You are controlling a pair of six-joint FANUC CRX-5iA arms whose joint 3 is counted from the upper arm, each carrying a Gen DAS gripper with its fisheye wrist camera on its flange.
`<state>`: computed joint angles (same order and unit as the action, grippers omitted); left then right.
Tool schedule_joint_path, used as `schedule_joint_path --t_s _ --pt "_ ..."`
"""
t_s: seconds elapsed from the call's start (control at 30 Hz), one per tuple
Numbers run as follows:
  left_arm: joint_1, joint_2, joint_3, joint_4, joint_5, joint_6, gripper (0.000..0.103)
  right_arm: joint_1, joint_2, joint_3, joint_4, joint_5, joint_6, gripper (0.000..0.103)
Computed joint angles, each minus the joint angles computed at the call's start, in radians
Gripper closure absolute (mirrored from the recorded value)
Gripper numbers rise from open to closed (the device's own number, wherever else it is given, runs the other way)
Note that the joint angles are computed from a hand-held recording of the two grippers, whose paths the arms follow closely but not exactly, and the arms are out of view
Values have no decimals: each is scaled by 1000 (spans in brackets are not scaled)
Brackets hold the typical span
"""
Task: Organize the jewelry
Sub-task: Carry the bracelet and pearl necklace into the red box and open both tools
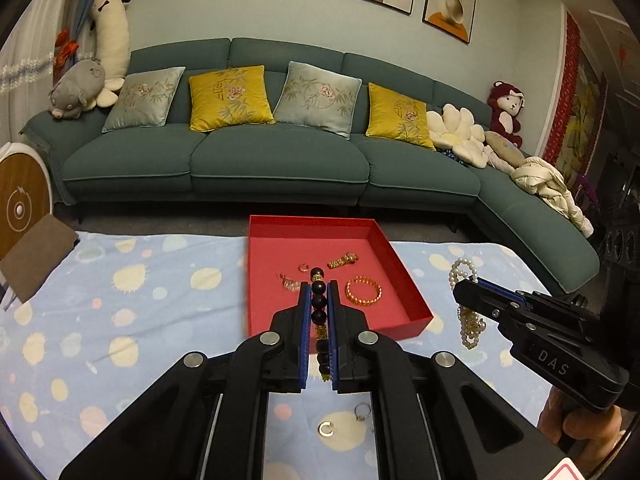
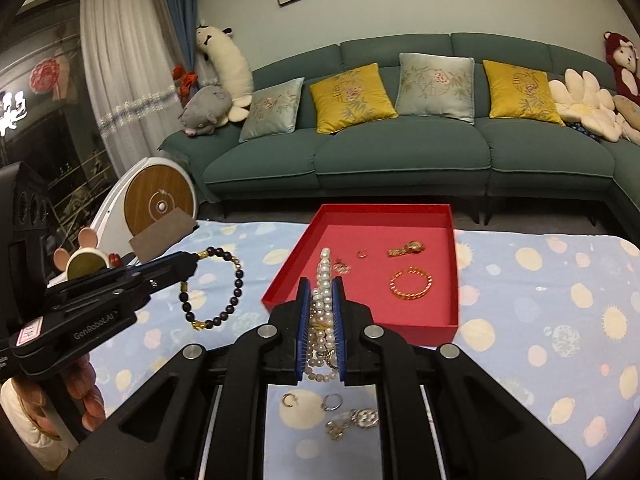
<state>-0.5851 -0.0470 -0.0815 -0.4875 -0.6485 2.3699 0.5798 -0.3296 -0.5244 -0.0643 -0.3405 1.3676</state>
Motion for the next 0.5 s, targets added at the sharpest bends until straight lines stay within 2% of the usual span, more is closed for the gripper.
schedule_joint_path --t_s 0.07,0.23,0.5 --pt "15 45 44 10 1 -21 98 -56 58 69 -100 -30 85 93" --pt "49 148 130 17 -3 -47 98 -132 209 204 -238 -104 225 93" --pt "117 243 142 100 26 -98 98 -149 374 328 -354 -166 334 93"
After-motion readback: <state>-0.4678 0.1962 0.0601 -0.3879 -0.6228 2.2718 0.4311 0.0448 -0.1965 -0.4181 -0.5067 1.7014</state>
